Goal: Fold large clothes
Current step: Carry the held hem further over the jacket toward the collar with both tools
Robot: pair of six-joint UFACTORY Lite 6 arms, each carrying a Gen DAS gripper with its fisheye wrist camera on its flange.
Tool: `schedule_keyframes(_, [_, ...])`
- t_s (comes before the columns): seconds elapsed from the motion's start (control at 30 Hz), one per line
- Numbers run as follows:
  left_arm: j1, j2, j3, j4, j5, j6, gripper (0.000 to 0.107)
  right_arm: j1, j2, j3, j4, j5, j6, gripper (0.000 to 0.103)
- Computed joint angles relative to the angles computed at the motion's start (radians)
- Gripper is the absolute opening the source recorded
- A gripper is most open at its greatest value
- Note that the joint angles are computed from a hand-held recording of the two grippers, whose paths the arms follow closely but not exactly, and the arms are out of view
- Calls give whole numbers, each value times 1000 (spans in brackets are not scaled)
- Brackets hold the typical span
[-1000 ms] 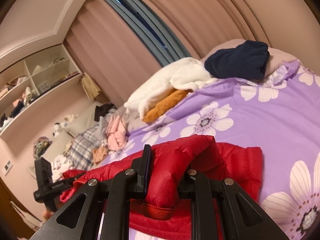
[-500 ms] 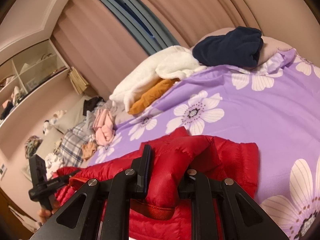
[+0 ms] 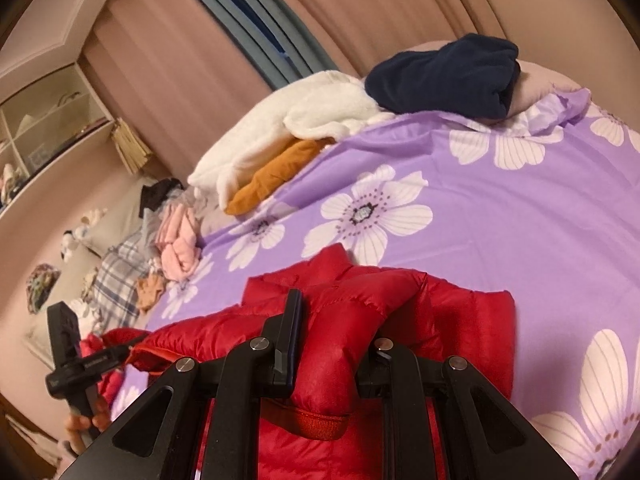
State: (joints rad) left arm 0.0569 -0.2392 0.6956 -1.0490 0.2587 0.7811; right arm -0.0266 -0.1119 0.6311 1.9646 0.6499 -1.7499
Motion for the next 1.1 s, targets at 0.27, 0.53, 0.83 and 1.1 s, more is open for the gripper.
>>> schedule_keyframes(0.27, [-10,166,114,7,-33,-17,17,28,133,93,56,-46,-41,20])
schedule_keyframes(0.53, [-45,316,258,187,-73,-194,17,33,229,167,93,-67,-50,20])
schedule_keyframes(0.83, [-77,427,347,445,-110,-449,18,32,309,227,102,-78,-51,20])
schedule_keyframes(1.1, [-87,520,403,616,-126,-611,19,38,371,272,100,-94,-37,20])
